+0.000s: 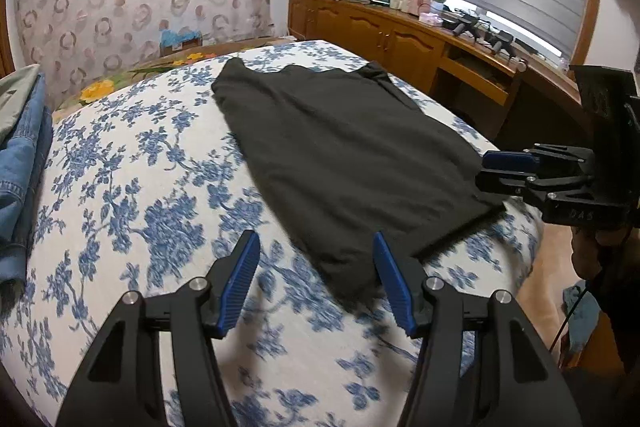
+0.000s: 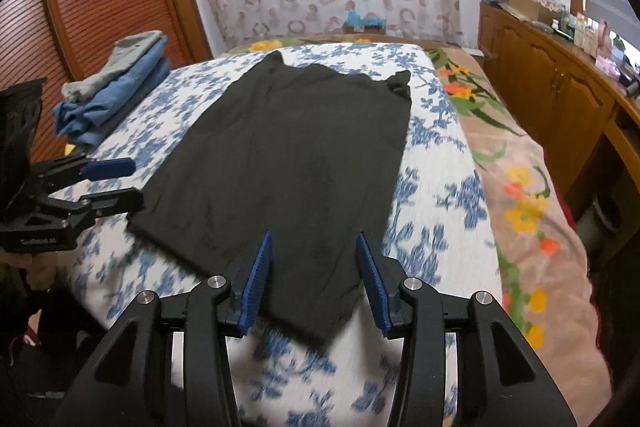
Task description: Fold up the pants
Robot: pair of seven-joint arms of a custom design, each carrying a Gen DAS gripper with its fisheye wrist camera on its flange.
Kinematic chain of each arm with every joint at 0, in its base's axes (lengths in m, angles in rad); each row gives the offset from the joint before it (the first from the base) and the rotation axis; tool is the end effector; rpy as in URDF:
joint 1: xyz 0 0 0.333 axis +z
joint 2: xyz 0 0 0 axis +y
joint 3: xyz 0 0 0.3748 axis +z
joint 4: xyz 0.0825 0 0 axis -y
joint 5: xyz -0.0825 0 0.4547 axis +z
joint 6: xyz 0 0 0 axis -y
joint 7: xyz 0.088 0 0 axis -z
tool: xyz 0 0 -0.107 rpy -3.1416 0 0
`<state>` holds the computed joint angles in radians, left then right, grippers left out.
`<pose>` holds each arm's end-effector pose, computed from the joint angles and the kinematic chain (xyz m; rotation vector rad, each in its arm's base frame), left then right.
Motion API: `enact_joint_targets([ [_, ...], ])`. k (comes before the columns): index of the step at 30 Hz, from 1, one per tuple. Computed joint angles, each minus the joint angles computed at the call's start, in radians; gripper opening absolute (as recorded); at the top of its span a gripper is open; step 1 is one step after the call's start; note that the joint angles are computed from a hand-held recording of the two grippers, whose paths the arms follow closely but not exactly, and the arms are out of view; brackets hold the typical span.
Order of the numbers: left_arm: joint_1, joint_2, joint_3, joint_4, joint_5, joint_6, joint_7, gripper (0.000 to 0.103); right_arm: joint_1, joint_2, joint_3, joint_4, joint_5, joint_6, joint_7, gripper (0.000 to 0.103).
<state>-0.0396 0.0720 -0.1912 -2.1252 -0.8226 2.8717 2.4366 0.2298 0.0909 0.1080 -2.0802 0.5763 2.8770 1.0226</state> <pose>0.6434 -0.1067 0.4583 -1.4940 2.1708 -0.9838 0.6421 0.1908 0.4781 -2.0001 1.3583 -0.3925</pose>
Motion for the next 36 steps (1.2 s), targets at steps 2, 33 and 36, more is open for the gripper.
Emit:
enact_joint_targets([
  [2,-0.002,-0.006,-0.002,-0.009,-0.005,0.0,-0.001,0.058,0.005,-0.018,-0.001,-0.026,-0.011,0.014,0.013,0.045],
  [33,-0.005,-0.006,0.006,-0.021,-0.155,-0.057,0.125,0.024,0.029,-0.054,-0.027,-0.085,-0.005,0.048,0.077,0.045],
  [36,-0.006,-0.007,0.007,-0.021,-0.16,-0.058,0.127,0.024,0.028,-0.046,-0.027,-0.082,-0.035,0.051,0.112,0.045],
])
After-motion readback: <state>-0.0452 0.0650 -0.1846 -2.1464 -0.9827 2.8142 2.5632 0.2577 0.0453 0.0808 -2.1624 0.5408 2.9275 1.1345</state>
